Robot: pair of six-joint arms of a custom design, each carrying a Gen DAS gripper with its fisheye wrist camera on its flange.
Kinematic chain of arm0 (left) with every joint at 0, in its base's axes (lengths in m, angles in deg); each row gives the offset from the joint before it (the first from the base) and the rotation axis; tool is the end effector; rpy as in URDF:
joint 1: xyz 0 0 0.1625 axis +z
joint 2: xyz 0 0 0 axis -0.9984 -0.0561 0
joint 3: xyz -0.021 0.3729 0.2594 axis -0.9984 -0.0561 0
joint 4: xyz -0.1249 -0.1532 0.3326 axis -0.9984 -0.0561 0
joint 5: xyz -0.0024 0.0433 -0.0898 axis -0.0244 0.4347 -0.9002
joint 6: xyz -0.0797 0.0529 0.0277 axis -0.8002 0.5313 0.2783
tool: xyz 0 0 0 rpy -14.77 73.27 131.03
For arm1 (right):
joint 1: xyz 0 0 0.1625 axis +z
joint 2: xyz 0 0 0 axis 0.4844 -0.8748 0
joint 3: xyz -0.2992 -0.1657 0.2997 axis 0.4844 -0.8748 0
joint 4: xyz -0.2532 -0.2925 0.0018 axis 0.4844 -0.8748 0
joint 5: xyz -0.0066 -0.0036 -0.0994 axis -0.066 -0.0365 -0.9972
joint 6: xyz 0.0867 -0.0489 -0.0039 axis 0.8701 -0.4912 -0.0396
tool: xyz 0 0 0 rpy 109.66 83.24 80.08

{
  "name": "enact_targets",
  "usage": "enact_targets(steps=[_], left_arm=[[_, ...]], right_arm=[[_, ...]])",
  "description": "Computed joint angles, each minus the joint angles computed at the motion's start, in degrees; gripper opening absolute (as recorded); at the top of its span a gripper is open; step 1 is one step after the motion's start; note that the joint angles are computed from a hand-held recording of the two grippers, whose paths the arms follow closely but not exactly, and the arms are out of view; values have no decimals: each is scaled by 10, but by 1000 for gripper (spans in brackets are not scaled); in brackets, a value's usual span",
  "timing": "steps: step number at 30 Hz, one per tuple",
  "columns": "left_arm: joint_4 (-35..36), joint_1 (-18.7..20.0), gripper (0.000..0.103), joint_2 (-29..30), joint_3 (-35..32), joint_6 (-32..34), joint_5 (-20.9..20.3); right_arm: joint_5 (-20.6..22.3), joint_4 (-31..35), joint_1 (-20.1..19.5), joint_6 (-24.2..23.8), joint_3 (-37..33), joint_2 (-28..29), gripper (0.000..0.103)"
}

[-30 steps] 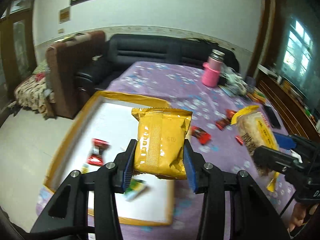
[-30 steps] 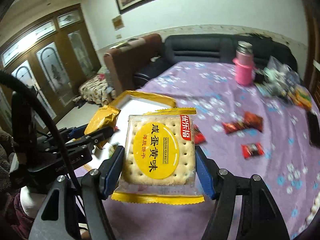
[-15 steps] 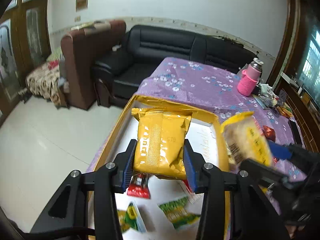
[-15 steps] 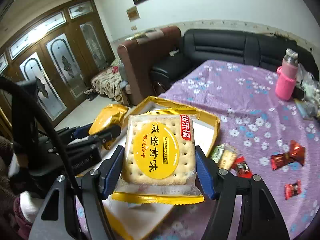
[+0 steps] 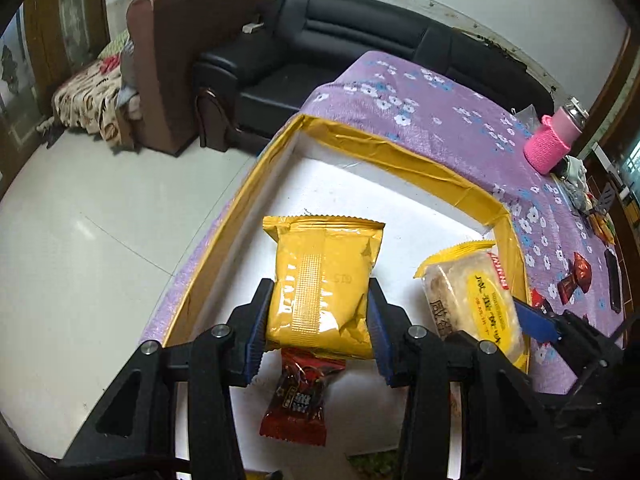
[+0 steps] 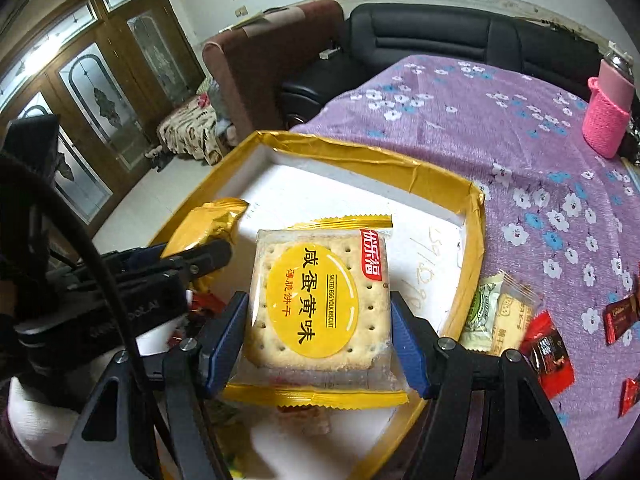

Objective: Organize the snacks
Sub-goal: 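Carry both bags over the white tray and open both tools to drop them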

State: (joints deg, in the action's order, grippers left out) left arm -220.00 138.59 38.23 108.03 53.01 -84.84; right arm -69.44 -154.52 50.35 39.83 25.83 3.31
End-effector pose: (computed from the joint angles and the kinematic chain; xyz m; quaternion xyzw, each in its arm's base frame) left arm -0.3780 -0.8097 -0.1135 0.1065 0.9154 -0.2547 0.2929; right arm -0.0391 -0.8230 0.2551 0.2061 -0.9138 0.2664 0.2271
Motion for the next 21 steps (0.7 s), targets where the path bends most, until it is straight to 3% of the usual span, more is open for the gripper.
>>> enact_targets(steps=[6, 8, 12, 19, 21], left_arm=[[44, 2, 50, 14, -35, -24, 1], [43, 3, 58, 13, -35, -26, -1], [33, 1, 59, 9, -27, -23, 1], [-75, -17, 67, -39, 86, -22, 23], [-97, -24, 72, -56, 121, -36, 30]], right_arm=[[-18, 12, -1, 4, -19, 15, 68], [-23, 1, 0, -5, -15, 16, 68], [-33, 3, 2, -1, -14, 17, 68], [-21, 5, 1, -8, -13, 11, 69], [0, -4, -1, -1, 6, -5, 69]])
